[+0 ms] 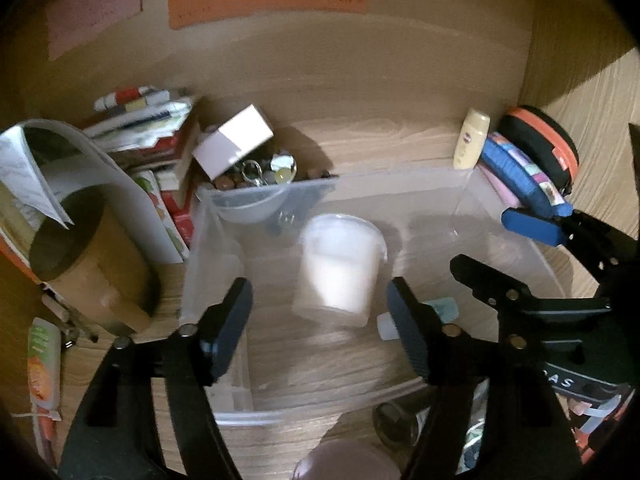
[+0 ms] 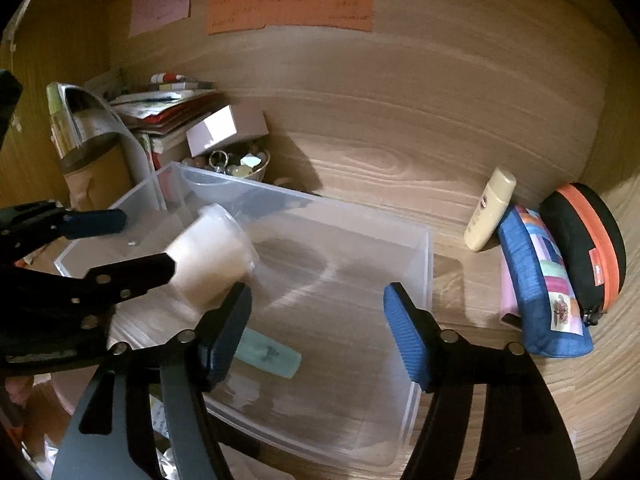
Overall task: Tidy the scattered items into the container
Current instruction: 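Release the white tub into the clear box while the right tool drops the tube in, then grasp the pink round container with the left tool while the right tool grasps a small green box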
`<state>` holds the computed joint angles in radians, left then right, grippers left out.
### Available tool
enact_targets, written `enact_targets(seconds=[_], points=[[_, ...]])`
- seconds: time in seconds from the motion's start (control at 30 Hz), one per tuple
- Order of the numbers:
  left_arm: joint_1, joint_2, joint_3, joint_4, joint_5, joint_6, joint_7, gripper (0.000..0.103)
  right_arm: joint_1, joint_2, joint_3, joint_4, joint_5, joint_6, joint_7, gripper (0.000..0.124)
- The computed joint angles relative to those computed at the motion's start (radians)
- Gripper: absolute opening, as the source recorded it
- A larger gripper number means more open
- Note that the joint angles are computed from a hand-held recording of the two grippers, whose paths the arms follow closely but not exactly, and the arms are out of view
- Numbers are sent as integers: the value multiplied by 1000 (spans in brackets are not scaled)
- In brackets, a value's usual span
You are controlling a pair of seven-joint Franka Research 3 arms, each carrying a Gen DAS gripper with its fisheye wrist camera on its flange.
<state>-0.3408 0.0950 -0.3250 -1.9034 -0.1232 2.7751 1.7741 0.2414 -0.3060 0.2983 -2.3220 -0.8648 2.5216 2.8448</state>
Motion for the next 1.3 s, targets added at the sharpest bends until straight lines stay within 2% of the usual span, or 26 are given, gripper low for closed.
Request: enact_targets(seconds=[0.13,0.23,0.47,0.6,0.77,1.03,1.17,1.3], points=[[1,-48,9,-36,8,13,-8,71,1,-15,6,1,-2,-20,-4,68],[-1,-98,21,-77,-11,31,5,78,1,-43,17,-2,-12,-31,5,80],[-49,-214,88,-169,-190,45,147,90,-1,-151,63,-23,-7,-79,-3,85],[-72,-266,122,-220,-227,37,184,90,-13,-227,97,-57,19,-84,10,92],[-91,-317,149,-282,-223,19,192,90,-20,-315,133,-104,93,-87,11,94],[-116,-371,184,-367,-225,-22,218,90,-35,-363,199,-142,196,-115,-8,94],[-121,-384,194,-399,-226,-41,232,90,-20,-359,207,-158,233,-96,-25,94],[-132,-381,211,-413,-259,-67,264,90,7,-319,196,-161,258,-10,-103,93]])
